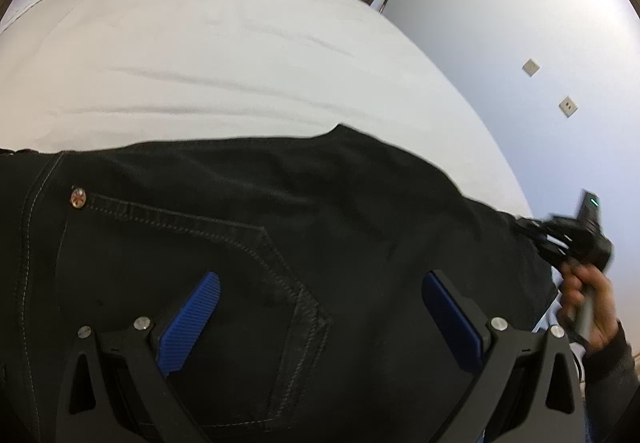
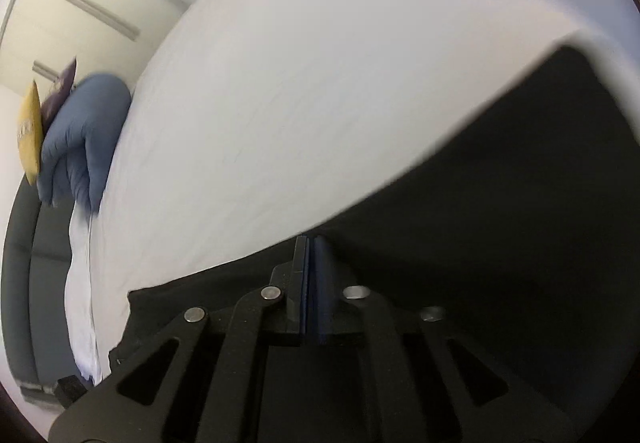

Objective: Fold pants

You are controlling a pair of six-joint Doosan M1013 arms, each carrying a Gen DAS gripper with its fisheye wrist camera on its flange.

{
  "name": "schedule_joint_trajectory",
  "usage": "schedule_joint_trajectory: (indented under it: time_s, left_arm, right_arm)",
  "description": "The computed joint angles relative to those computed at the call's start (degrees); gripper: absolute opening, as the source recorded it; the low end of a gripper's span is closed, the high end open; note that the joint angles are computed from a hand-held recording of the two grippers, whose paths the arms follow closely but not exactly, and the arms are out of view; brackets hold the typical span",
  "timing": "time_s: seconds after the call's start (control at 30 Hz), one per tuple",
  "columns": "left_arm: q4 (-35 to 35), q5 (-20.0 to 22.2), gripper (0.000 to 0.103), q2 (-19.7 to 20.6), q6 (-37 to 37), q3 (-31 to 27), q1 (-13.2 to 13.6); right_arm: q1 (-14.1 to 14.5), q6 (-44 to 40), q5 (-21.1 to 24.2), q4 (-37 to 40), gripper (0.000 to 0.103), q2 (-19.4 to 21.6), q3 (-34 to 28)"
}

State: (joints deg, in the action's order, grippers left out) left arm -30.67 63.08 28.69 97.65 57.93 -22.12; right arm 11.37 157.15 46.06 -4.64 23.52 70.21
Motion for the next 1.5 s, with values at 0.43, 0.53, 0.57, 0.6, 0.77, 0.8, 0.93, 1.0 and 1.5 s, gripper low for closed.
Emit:
schedule_joint_trajectory:
  time_s: [0.43, 0.53, 0.57, 0.6, 0.77, 0.8, 0.93, 1.0, 1.5]
  left_arm:
    - [1.3, 2.2, 0.103, 1.5, 0.5, -1.7, -1.0]
    - [2.1, 2.1, 0.103, 1.6, -0.4, -2.2, -1.0]
    - [2.4, 1.6, 0.103, 1.4, -0.8, -2.1, -1.0]
    - [2.2, 0.7, 0.103, 1.0, -0.8, -1.7, -1.0]
    - [3.8, -1.3, 0.103, 0.3, -2.1, -0.8, -0.8]
    - [4.1, -1.2, 0.103, 0.3, -2.5, -0.7, -0.7]
    - [5.2, -1.4, 0.103, 0.1, -2.5, 0.4, -0.1]
    - [3.7, -1.7, 0.103, 0.0, -0.7, 1.2, 0.5]
    - [19.1, -14.8, 0.103, -6.2, -4.0, 5.9, -1.6]
  right_arm:
    - [-0.2, 15.9, -2.0, -2.1, 0.006, -12.5, 18.8]
    - [0.4, 20.3, 8.3, -10.4, 0.008, -13.2, 16.0]
    - [1.0, 17.4, 10.5, -11.7, 0.009, -12.1, 13.5]
    - [1.3, 14.6, 9.7, -11.3, 0.009, -11.2, 11.7]
    - [1.6, -18.9, -4.4, 15.0, 0.009, -2.3, 2.0]
    - [1.8, -26.4, -4.3, 22.4, 0.009, 0.2, -0.4]
    - [2.4, -34.8, -0.7, 32.5, 0.009, 5.5, -3.5]
    - [2.1, -33.0, -0.6, 33.0, 0.007, 6.1, -2.2]
    - [6.5, -4.4, 23.6, -35.3, 0.009, -3.2, -0.1]
